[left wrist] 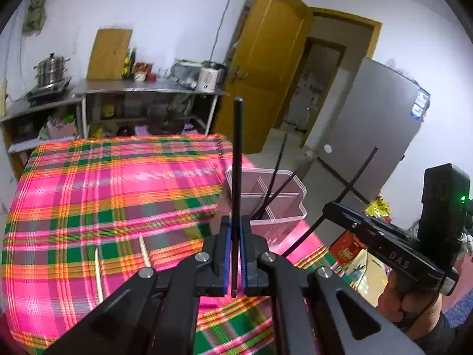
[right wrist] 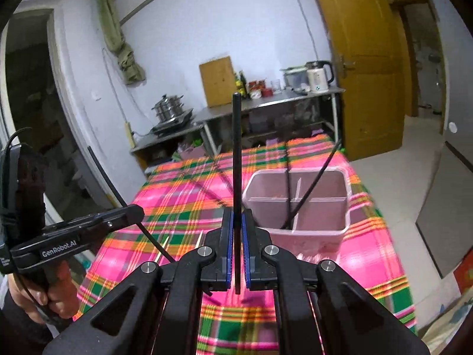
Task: Organize utensils
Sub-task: 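Lift both black chopsticks upright and lower them into the pink holder, then open the left tool while the right tool opens, dropping the chopsticks into the holder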
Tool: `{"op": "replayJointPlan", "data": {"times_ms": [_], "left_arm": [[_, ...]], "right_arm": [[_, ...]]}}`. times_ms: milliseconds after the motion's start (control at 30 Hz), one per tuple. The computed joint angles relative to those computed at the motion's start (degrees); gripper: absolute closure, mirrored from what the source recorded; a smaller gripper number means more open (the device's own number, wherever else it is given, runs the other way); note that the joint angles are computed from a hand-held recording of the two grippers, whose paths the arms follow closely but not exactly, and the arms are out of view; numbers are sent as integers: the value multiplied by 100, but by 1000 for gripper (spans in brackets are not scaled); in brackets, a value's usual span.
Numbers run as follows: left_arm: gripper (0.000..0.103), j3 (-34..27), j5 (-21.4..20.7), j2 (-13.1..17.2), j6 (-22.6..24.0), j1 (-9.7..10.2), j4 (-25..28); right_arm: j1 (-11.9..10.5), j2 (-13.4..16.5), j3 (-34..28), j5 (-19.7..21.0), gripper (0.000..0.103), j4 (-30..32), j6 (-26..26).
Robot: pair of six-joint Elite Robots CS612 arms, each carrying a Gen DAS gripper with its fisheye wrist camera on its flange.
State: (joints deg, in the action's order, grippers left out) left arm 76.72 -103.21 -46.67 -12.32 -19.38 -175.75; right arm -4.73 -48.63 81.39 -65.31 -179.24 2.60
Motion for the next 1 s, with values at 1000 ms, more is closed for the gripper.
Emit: {"op": "replayJointPlan", "data": {"times_ms": [1000], "left_arm": [[97,-2243,-16,1192,253,-127,1217]], "right_arm": [[-12,625,-1073,-548,98,385,259]]}}
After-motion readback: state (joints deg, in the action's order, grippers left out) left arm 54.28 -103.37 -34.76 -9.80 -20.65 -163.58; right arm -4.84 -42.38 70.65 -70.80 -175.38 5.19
